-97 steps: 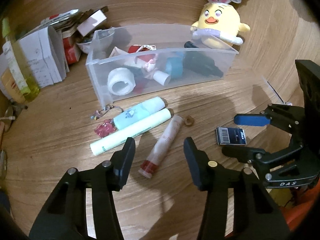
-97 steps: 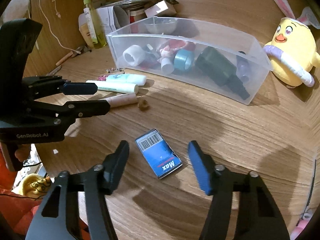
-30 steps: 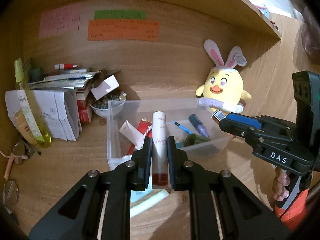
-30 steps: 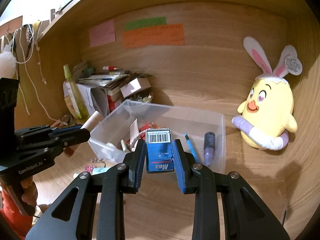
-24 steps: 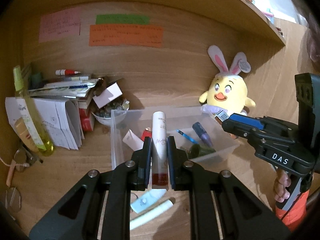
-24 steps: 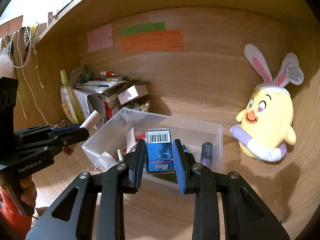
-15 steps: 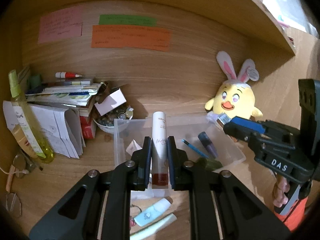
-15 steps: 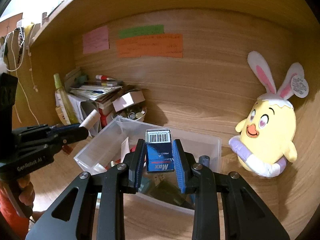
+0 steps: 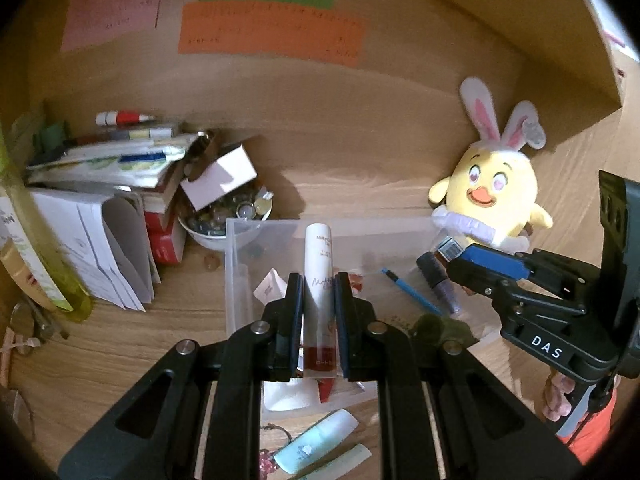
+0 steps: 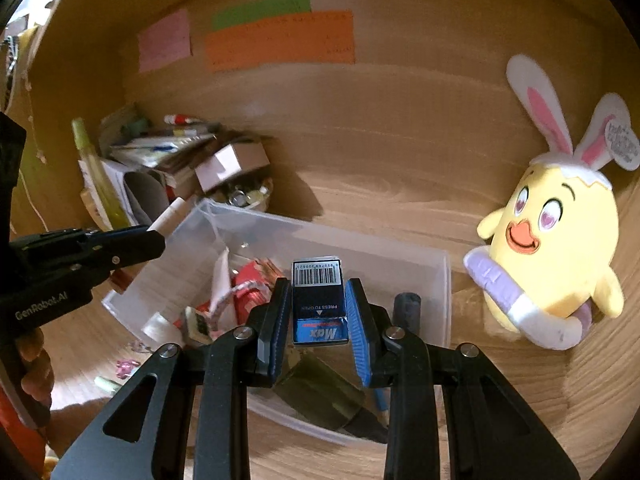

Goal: Organize objects
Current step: 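Lift the blue card box and red-capped tube over the clear box and lower them, then open both grippers to release the card box and tube into the box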

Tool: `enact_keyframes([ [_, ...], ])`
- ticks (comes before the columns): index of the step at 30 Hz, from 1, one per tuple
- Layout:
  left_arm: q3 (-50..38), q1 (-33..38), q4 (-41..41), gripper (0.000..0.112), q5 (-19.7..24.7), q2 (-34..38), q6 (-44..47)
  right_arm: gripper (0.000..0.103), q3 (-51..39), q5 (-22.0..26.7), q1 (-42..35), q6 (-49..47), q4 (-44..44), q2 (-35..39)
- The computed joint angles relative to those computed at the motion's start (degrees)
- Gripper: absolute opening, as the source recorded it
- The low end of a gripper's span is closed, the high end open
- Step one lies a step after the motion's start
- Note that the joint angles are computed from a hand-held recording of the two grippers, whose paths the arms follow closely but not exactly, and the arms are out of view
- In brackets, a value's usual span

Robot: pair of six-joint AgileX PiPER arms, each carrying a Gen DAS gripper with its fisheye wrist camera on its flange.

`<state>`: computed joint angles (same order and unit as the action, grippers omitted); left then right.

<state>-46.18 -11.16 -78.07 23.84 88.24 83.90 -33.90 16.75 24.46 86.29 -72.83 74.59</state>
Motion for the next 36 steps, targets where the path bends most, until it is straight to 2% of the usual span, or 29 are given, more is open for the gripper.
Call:
enact_keyframes([
  [5,-1.96,-0.35,1.21,0.014,-1.04,3.92,-2.28,0.025,-0.72,-1.17,-1.54,0.59,-0.96,3.96],
  [11,-3.61,0.05,3.11,0.014,0.02,6.37,-4.28,0.025,-1.87,-1.62,-1.79,0.61,-1.41,7.95],
  [18,-2.91,-1.22,2.41,0.014,-1.11,6.54,-2.94,0.025,-2.23,-1.95,-1.39,-0.30,-0.30,9.30],
  [28,-0.76,-0.04,1.72,0.015,0.71,3.66,-1.13,0.027,-3.08,-1.64,-0.71,-3.25,2.75,10.63],
  [29,-0.43,0.20,1.91,0.016,1.05,3.14,-1.10,0.028,-3.11,-1.80,-0.81,-4.04,3.51,10.59],
  [31,0.23,0.50,2.00,0.024,1.36,2.22,-0.90,0.041,-3.14,-1.95,-0.95,-6.22,5.67,10.41],
  [32,0.96,0.74,1.57,0.030,1.37,1.35,-0.14,0.044,-3.06,-1.81,-0.86,-5.69,5.18,10.27],
  [36,3.03,1.26,0.86,0.038,1.02,-1.50,1.69,0.047,-2.74,0.36,0.83,-3.18,2.81,9.10],
])
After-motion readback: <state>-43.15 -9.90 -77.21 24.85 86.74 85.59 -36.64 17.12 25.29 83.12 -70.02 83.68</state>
